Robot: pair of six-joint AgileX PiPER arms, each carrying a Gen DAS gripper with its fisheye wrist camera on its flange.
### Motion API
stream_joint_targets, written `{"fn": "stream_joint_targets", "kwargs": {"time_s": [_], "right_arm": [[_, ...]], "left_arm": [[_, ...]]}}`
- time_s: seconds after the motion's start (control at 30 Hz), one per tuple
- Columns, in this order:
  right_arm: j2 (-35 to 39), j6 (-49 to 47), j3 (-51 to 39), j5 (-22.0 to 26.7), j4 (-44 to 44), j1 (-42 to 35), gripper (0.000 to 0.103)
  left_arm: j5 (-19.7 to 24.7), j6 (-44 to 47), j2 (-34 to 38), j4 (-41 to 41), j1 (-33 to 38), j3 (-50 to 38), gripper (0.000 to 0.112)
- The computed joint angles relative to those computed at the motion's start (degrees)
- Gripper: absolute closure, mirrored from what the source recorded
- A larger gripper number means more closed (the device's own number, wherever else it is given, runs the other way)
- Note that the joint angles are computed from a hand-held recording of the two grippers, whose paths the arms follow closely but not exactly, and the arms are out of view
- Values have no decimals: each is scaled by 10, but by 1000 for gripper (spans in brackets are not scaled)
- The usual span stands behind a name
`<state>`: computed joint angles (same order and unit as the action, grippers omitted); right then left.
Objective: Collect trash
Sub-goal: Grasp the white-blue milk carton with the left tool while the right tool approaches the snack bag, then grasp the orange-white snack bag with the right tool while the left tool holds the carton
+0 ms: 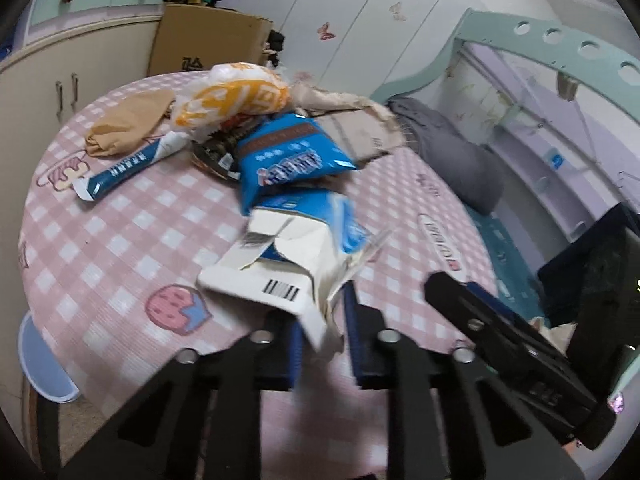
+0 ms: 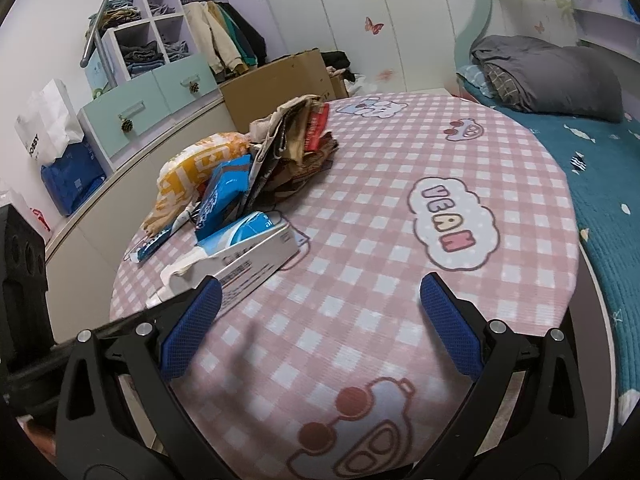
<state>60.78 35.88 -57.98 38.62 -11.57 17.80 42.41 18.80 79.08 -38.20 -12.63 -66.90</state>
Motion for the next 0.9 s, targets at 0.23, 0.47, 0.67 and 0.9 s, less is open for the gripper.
{"fn": "stream_joint_targets", "kwargs": {"time_s": [0.23, 0.47, 0.67, 0.9], "right_arm": [[24, 28, -44, 22, -32, 63, 6], [69, 59, -107, 36, -73, 124, 6], [133, 17, -172, 19, -24, 133, 6], [251, -25, -306, 13, 30, 110, 6]], "left_arm": [[5, 59, -96, -56, 57, 69, 103], [65, 118, -174, -85, 192, 93, 103], [30, 46, -177, 1, 246, 49, 103], [-39, -151, -136, 220, 205, -13, 103]]}}
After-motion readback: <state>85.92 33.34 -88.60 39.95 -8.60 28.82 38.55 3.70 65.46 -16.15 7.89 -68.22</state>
